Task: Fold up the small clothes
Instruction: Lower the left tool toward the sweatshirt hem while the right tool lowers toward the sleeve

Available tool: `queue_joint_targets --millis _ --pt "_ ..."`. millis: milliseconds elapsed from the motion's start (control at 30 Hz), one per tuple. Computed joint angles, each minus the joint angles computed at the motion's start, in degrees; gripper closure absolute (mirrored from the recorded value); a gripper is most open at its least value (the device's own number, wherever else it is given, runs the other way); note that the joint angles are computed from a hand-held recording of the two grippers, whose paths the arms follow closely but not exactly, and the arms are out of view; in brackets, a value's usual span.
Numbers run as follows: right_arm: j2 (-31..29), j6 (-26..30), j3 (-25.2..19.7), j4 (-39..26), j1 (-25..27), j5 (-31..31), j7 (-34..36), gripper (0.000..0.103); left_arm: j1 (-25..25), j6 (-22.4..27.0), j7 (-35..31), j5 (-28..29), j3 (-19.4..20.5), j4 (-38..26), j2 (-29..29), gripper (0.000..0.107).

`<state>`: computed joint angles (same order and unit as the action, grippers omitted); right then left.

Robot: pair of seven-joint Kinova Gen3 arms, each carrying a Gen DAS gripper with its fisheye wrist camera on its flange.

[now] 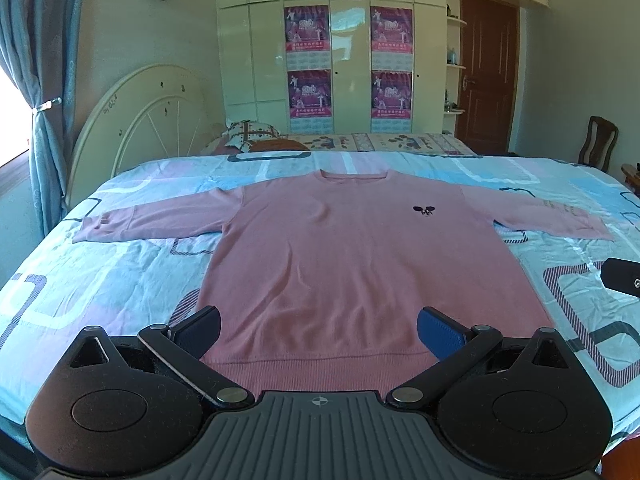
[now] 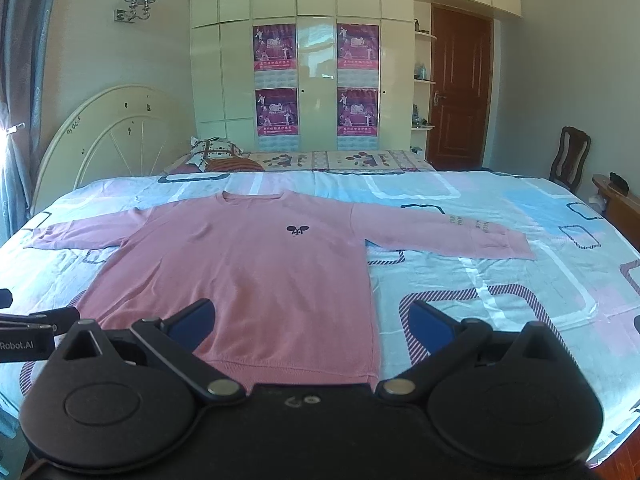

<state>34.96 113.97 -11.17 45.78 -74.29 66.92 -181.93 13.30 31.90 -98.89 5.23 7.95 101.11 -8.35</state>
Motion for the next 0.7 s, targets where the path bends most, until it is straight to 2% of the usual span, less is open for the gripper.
queue_joint_targets --millis 233,267,333,433,500,567,633,700 --pt "1.5 -4.7 5.9 -2.8 3.0 -2.3 3.8 0.000 -0.3 0.0 -2.9 1.4 -0.5 -7.4 7.7 0.005" --pt "1.9 -5.1 6.7 -3.6 3.3 -2.7 4.4 0.000 0.5 0.3 -3.4 1.9 -1.7 -8.7 8.9 0.005" --pt "2.6 -5.7 8.5 -5.0 3.7 -3.3 5.5 0.000 -1.1 2.1 -6.5 5.6 -1.5 -11.6 11.1 0.005" --pt "3.2 -6.4 11.1 -6.3 4.1 -4.2 6.5 0.000 -7.1 3.9 -12.3 12.6 3.0 -14.5 13.7 0.005" --pt "2.7 -6.9 12.8 -5.1 4.1 -5.1 5.5 0.000 -7.7 4.8 -16.1 15.7 3.8 -16.2 15.6 0.005" --pt "2.3 -6.3 14.4 -4.7 4.1 -6.3 5.5 0.000 -5.7 2.9 -16.2 16.3 2.7 -16.0 16.2 0.005" --pt "1.3 -5.8 16.2 -2.7 3.5 -7.1 4.6 0.000 -2.0 1.9 -14.2 14.4 0.7 -17.1 17.4 0.005" --pt "-0.6 -5.6 17.5 0.8 3.4 -8.2 2.1 0.000 -2.6 4.5 -14.7 15.2 2.6 -19.9 19.6 0.005"
